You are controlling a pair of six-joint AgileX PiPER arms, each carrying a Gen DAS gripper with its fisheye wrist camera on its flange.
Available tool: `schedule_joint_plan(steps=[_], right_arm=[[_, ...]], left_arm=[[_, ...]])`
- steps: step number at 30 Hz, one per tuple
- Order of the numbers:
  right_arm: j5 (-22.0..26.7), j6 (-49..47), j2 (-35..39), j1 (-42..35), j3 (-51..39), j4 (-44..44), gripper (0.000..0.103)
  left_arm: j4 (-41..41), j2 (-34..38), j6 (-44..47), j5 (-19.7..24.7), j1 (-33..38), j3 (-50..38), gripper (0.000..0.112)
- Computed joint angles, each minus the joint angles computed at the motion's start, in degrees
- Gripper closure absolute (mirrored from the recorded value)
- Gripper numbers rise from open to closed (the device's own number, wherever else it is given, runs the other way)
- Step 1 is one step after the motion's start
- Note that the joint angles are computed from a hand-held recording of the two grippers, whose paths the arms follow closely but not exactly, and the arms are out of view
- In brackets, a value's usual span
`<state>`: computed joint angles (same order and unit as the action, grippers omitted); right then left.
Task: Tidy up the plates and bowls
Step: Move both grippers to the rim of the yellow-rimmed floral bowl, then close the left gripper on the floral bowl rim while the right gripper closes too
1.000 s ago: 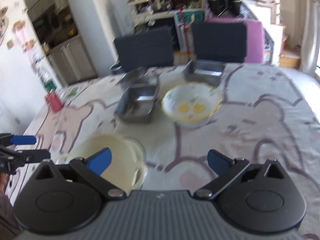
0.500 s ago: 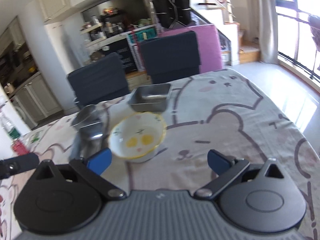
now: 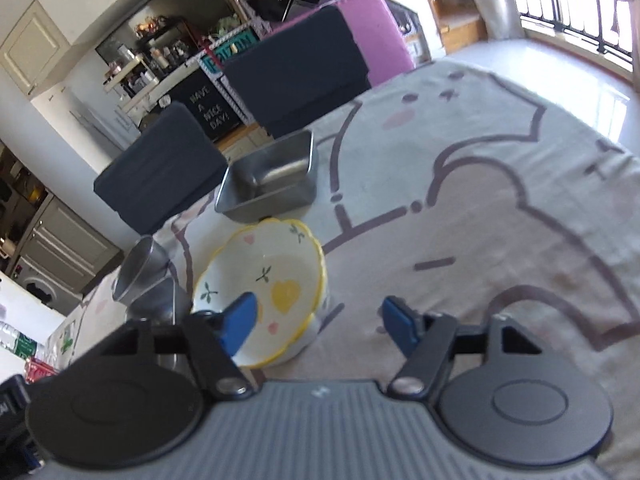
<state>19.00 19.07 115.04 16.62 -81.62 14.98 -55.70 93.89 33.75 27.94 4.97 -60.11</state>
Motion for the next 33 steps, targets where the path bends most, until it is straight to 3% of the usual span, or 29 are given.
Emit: schedule_joint_plan(steps=[8, 12, 20, 26, 32, 33], right_arm=[[5.1, 2.4, 9.0, 1.7, -10.7, -3.8, 0.052], [8.6, 3.1, 12.6, 2.5, -15.4, -6.2, 0.067], [10.2, 5.5, 12.8, 5.0, -16.3, -19.4, 0.066], [11.1, 2.4, 11.1, 1.4, -14.2, -15.0, 0.069], [10.3, -1.0, 10.1, -2.2, -12.5, -10.7, 0.083], [10.2, -2.7, 10.1, -2.6, -12.3, -9.1, 0.09]], left_arm=[[3.1, 6.6, -3.5, -2.3, -2.2, -3.8, 0.06], [6.9, 8.6, -7.3, -4.2, -3.6, -5.1, 0.062], [15.2, 10.7, -14.9, -7.1, -5.4, -6.3, 0.068], [21.3, 12.0, -20.1, -7.5, -7.5, -7.7, 0.081], [27.7, 13.8, -24.2, -6.6, -9.1, -9.4, 0.086], [27.8, 14.2, -24.0, -6.5, -9.2, -9.8, 0.086]])
